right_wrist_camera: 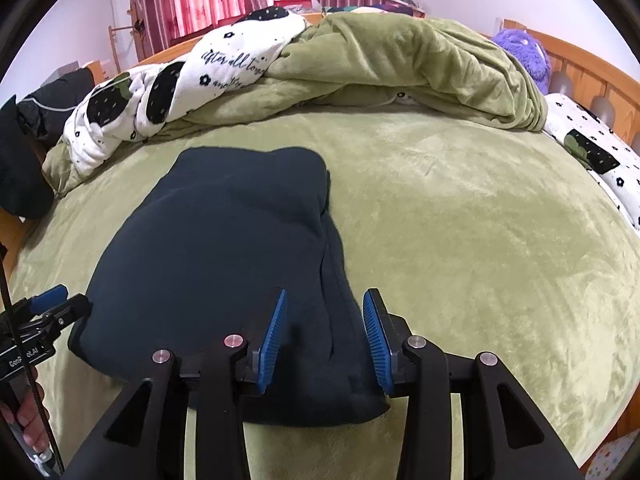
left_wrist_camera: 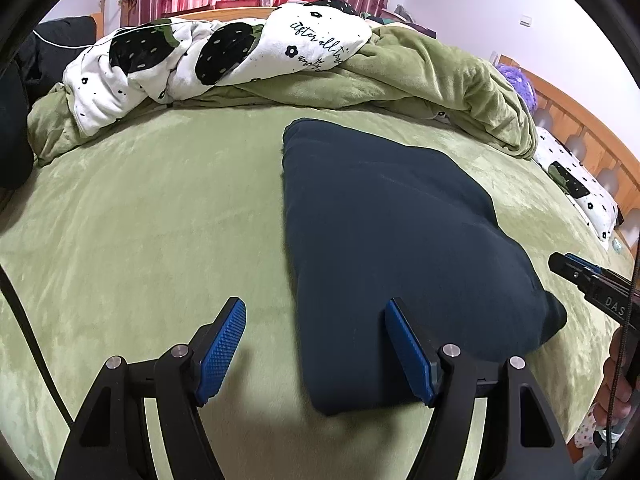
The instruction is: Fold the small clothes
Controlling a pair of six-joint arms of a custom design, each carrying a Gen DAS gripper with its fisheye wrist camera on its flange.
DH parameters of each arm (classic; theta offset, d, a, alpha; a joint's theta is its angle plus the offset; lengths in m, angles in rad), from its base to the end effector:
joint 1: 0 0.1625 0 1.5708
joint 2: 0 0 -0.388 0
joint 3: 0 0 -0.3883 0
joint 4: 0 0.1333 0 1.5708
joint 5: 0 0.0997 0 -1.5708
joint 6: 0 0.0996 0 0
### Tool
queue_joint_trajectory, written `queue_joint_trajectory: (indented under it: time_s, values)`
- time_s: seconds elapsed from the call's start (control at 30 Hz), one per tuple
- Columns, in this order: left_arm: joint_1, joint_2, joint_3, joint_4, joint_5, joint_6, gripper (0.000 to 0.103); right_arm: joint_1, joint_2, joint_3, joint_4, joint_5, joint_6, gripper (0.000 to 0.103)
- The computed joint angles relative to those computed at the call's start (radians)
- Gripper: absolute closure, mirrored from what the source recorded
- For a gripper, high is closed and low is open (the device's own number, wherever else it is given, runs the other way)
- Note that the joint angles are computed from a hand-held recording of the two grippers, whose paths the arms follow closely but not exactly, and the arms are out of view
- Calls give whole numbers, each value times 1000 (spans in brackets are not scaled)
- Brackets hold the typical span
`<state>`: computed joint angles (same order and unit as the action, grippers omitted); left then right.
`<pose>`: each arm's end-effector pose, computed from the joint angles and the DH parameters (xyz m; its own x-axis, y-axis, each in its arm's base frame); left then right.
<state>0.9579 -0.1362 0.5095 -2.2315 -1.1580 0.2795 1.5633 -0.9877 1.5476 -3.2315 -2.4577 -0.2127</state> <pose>-0.3573 -0.8092 0.0143 -0.6309 0.6335 -0.4480 0.7550 0.6343 -0.1663 0.0513 -0.6443 0.3406 -0.6132 0.5845 0.5313 -0.1290 0.5895 -0.7974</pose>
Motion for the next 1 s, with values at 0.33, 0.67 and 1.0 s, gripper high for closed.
queue_joint_trajectory:
  time_s: [0.33,0.67,1.0]
  values:
    - [5,-18,31,-7,3,-9,32,3,10,8,-8,-11,9,64]
    - [8,-27,53,-30,0,8,32,4,28,-13,-1,-28,11,61]
    - [8,-40,79,-44,1,7,32,9,31,-12,-10,-29,11,59]
